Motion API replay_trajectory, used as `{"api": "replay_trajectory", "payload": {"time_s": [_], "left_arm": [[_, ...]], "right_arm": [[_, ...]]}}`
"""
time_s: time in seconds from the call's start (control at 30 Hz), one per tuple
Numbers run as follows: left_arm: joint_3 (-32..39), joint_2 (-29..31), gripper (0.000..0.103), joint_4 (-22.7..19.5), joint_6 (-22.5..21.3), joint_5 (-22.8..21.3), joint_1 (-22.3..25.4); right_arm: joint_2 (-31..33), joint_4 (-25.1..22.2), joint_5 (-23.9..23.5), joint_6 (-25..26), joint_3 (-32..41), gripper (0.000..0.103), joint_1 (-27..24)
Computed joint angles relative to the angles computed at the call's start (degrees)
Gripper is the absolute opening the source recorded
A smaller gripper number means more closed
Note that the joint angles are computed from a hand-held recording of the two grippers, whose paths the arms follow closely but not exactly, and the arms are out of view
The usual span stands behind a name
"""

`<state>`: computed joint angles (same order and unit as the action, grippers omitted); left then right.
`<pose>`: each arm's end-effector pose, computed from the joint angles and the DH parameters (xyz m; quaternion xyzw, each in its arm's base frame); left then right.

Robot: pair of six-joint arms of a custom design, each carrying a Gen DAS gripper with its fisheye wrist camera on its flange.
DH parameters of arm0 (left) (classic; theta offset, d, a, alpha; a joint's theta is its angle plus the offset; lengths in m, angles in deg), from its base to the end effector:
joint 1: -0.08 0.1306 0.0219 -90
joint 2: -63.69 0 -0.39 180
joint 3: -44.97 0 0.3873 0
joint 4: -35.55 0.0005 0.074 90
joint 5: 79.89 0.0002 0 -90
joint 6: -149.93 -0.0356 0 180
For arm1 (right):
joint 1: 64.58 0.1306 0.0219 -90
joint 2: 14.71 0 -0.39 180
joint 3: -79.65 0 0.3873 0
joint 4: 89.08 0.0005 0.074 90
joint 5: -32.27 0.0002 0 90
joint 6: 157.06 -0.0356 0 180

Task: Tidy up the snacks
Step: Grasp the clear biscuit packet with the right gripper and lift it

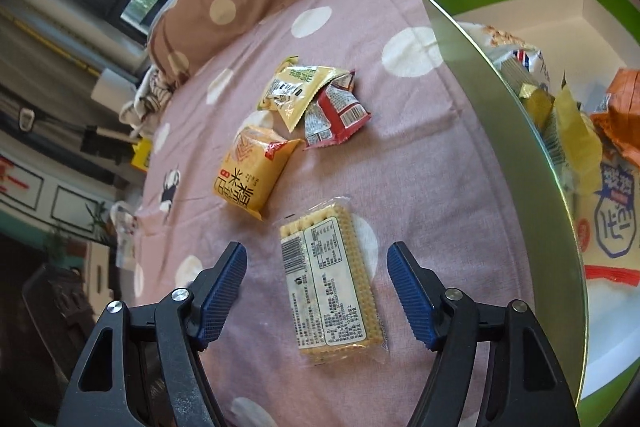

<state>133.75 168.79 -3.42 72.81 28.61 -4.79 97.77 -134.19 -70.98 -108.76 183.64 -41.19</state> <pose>0.5534 -0.0590 0.3096 -0.0180 0.9431 -0.1970 0.2672 0.5645 0.2525 0.3462 0.1146 0.9373 0.2593 0.2026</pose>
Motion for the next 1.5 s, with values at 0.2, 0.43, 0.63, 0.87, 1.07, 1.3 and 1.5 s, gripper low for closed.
{"api": "replay_trajectory", "payload": {"time_s": [0.2,0.43,0.63,0.87,1.07,1.3,1.5], "left_arm": [[2.06,2.7,0.059,-2.84,-0.82,2.83,-2.21],[2.79,4.02,0.033,-2.71,1.48,7.04,-2.46],[2.81,4.24,0.03,-2.09,1.79,8.29,-2.62],[1.54,2.47,0.026,0.77,0.45,6.17,-3.18],[-0.41,-0.4,0.023,5.76,-0.04,6.68,-3.61],[-0.91,-3.19,0.023,10.37,-0.47,5.37,-5.37],[-0.27,-4.67,0.023,13.25,-2.42,5.1,-8.14]], "right_arm": [[1.24,1.76,-6.14,-1.6,-0.53,0.073,-1.0],[3.72,0.1,-8.27,-3.72,0.76,0.073,-1.36],[4.24,-0.34,-8.4,-1.76,1.35,0.073,-1.0],[3.5,-0.41,-6.25,-0.26,1.43,0.066,-0.4],[-0.25,3.79,-2.69,0.63,-1.01,0.065,0.04],[-5.22,8.75,0.69,1.8,-4.51,0.065,-0.43],[-11.31,15.12,3.65,0.92,-10.06,0.065,-2.03]]}}
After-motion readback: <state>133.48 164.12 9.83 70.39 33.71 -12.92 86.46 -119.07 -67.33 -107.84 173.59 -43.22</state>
